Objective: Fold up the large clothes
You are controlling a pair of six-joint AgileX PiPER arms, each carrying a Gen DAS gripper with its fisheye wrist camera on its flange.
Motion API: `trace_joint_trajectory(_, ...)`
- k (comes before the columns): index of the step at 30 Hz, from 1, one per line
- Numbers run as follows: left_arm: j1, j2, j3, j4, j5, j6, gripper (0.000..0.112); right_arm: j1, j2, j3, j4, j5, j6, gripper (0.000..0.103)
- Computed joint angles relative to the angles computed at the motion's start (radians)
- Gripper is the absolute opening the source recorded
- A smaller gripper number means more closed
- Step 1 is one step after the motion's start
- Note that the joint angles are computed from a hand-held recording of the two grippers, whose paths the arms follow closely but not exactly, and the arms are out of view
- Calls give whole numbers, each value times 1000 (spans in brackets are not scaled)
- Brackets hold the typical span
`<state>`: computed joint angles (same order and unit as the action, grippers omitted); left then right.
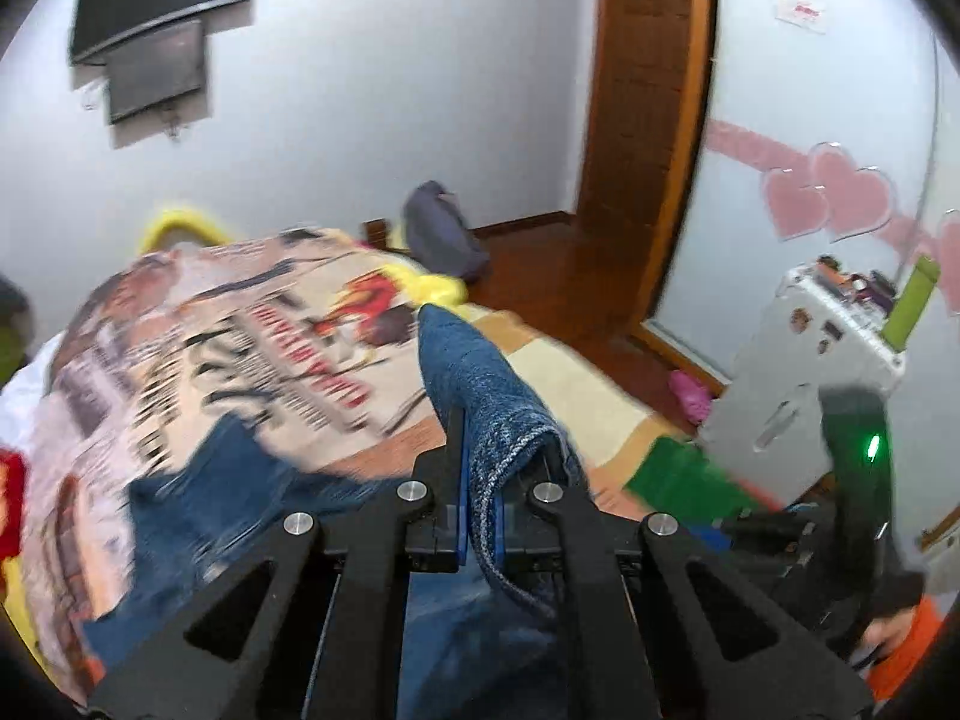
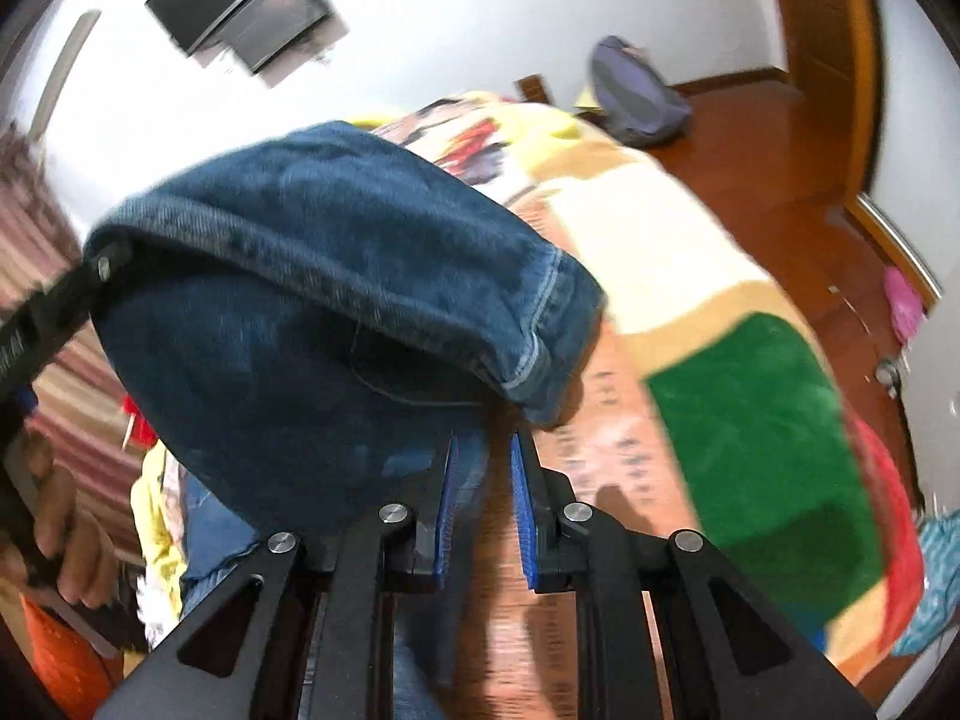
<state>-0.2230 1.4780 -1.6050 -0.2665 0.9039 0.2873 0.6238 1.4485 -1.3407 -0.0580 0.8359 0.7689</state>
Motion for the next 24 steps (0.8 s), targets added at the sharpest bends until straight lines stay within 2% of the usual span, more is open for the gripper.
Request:
trace_joint_trajectory(2,61,-72,117,7,-23,32,5,31,48,-47,26,4,-38,14)
trace_joint_trajectory(4,125,-113,194,-15,-11,71,5,67,106,-101,29,33,-62,14)
trace_joint_trajectory(9,298,-103,326,-92,84,172,8,148,225,-179,-52,98,-52,14)
trace_joint_trajectory(11,328,-102,390,-97,83,201,16,194,238,-171,-160,114,31,14)
trace_joint_trajectory(12,332,-110,422,-92,69,205,25,203,237,-166,-186,127,46,14)
trace_joint_trajectory(13,333,-123,458,-81,44,203,34,213,247,-172,-215,155,56,14)
trace_joint_trajectory(15,332,-150,524,-72,-18,196,43,216,249,-154,-230,173,43,14)
trace_joint_trajectory(17,339,-154,538,-82,-34,190,47,215,203,-83,-241,140,45,14)
trace_joint_trajectory(19,345,-142,527,-77,-26,188,52,223,200,-72,-273,183,58,16)
trace_joint_trajectory(20,341,-141,518,-62,-18,180,53,219,201,-67,-259,194,47,16)
trace_joint_trajectory(24,312,-128,452,-3,43,159,54,190,165,-17,-220,152,50,16)
